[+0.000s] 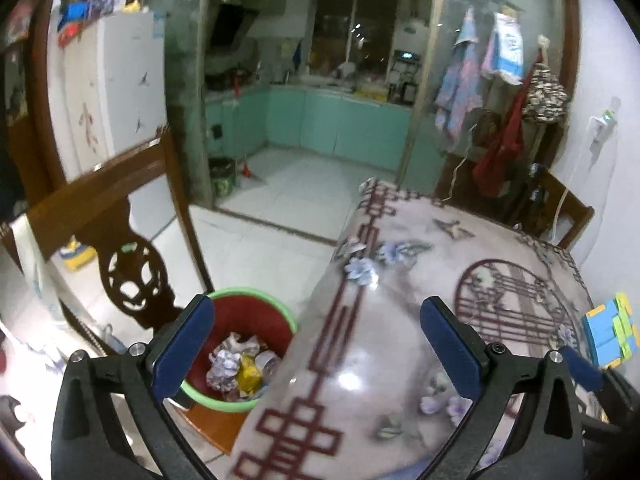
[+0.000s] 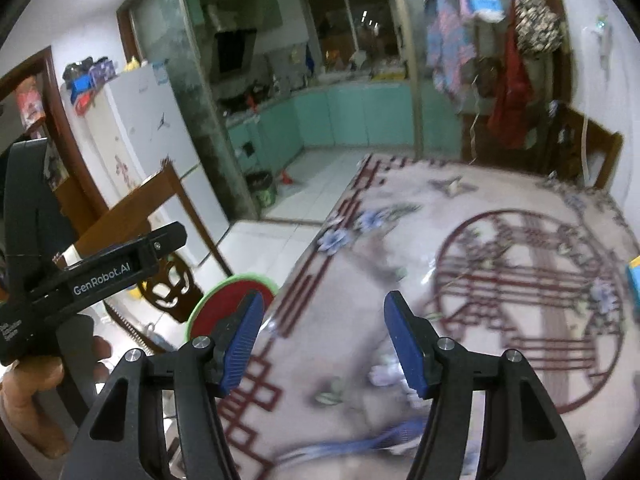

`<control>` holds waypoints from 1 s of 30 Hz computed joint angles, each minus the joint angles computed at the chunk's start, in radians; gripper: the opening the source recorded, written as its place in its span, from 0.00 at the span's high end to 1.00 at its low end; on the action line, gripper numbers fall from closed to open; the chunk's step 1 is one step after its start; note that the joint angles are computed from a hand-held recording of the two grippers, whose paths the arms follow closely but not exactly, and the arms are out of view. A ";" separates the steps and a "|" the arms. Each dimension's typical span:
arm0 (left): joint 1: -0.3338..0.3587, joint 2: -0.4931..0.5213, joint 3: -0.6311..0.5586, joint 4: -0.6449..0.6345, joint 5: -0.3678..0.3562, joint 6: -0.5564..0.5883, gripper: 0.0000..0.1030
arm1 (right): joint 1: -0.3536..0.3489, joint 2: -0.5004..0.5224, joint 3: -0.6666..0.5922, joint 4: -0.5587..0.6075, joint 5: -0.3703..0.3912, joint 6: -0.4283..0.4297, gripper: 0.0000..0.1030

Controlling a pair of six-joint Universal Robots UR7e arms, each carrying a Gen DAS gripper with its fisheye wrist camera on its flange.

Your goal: Collect trash

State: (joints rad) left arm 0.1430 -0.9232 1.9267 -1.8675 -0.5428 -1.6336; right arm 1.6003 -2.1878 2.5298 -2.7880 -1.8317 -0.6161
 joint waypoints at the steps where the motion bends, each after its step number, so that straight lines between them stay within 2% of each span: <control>1: -0.011 0.011 -0.010 -0.005 0.010 0.007 0.00 | -0.010 -0.029 -0.005 0.013 0.007 -0.016 0.35; 5: -0.046 0.065 -0.066 -0.009 0.035 0.037 0.00 | -0.066 -0.145 -0.025 0.054 0.063 -0.082 0.32; 11: -0.081 0.122 -0.152 0.130 0.054 -0.086 0.00 | -0.232 -0.303 -0.079 0.215 0.225 -0.148 0.30; 14: -0.094 0.143 -0.192 0.196 0.061 -0.114 0.00 | -0.300 -0.347 -0.100 0.272 0.283 -0.167 0.30; 16: -0.097 0.150 -0.200 0.181 0.062 -0.096 0.00 | -0.349 -0.375 -0.108 0.307 0.328 -0.185 0.30; 18: -0.099 0.161 -0.224 0.231 0.061 -0.133 0.00 | -0.390 -0.399 -0.111 0.334 0.364 -0.205 0.30; 21: -0.103 0.175 -0.251 0.290 0.056 -0.172 0.00 | -0.421 -0.419 -0.115 0.362 0.391 -0.220 0.30; 24: -0.107 0.182 -0.262 0.307 0.055 -0.184 0.00 | -0.418 -0.416 -0.114 0.357 0.392 -0.218 0.30; 29: -0.114 0.187 -0.275 0.347 0.050 -0.210 0.00 | -0.532 -0.478 -0.129 0.455 0.502 -0.287 0.30; 30: -0.114 0.188 -0.275 0.347 0.050 -0.209 0.00 | -0.524 -0.476 -0.128 0.453 0.497 -0.283 0.30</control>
State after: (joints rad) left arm 0.0289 -0.7354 1.6512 -1.5201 -0.4929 -1.8431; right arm 1.0762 -2.6634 2.4020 -2.3352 -1.3348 -0.8993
